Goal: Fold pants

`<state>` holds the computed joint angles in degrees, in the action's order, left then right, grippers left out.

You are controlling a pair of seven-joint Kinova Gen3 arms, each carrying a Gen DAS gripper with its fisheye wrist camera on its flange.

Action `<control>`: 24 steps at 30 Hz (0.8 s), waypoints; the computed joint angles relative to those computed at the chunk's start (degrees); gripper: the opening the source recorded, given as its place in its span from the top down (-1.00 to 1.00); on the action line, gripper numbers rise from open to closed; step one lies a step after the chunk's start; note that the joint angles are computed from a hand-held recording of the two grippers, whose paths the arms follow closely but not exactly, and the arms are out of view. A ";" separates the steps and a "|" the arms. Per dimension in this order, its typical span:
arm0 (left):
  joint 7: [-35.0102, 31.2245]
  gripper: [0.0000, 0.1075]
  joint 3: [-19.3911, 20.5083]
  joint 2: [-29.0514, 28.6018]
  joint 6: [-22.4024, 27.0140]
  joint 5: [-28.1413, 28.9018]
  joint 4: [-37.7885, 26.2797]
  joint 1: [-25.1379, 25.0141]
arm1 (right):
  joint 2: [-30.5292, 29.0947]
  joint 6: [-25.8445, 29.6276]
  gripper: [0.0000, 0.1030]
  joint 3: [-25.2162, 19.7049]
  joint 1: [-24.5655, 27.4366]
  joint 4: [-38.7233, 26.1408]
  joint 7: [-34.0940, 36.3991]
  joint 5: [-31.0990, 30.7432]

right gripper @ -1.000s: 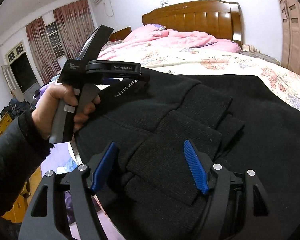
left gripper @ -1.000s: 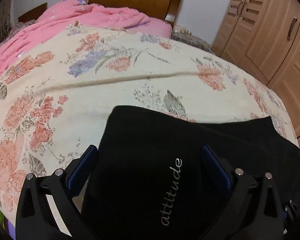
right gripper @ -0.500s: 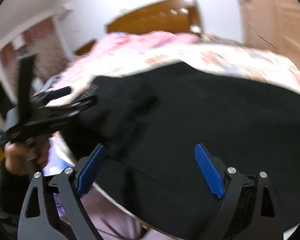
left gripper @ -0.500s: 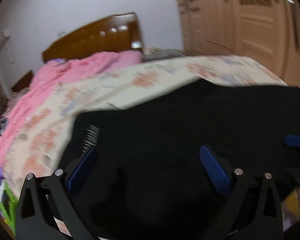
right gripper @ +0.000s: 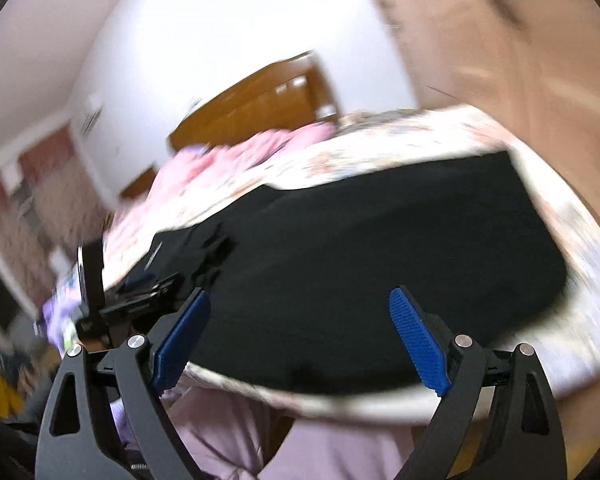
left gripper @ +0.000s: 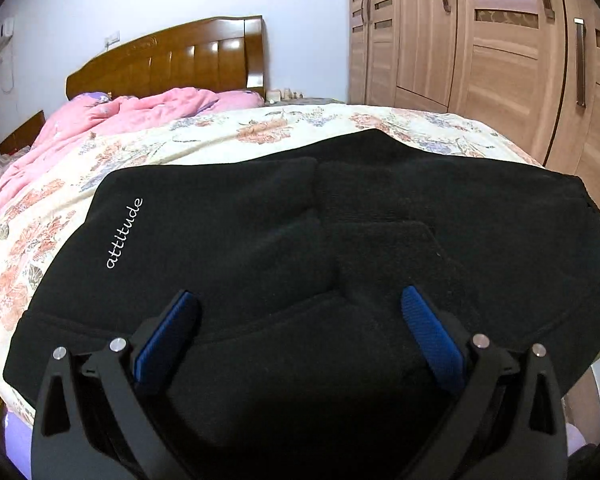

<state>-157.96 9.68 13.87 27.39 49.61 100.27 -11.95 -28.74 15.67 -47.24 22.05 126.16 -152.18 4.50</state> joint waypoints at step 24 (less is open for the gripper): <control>-2.49 -0.89 1.03 0.24 0.01 2.27 0.30 -1.14 | 3.16 1.62 -0.80 14.58 -6.97 3.89 -9.95 0.44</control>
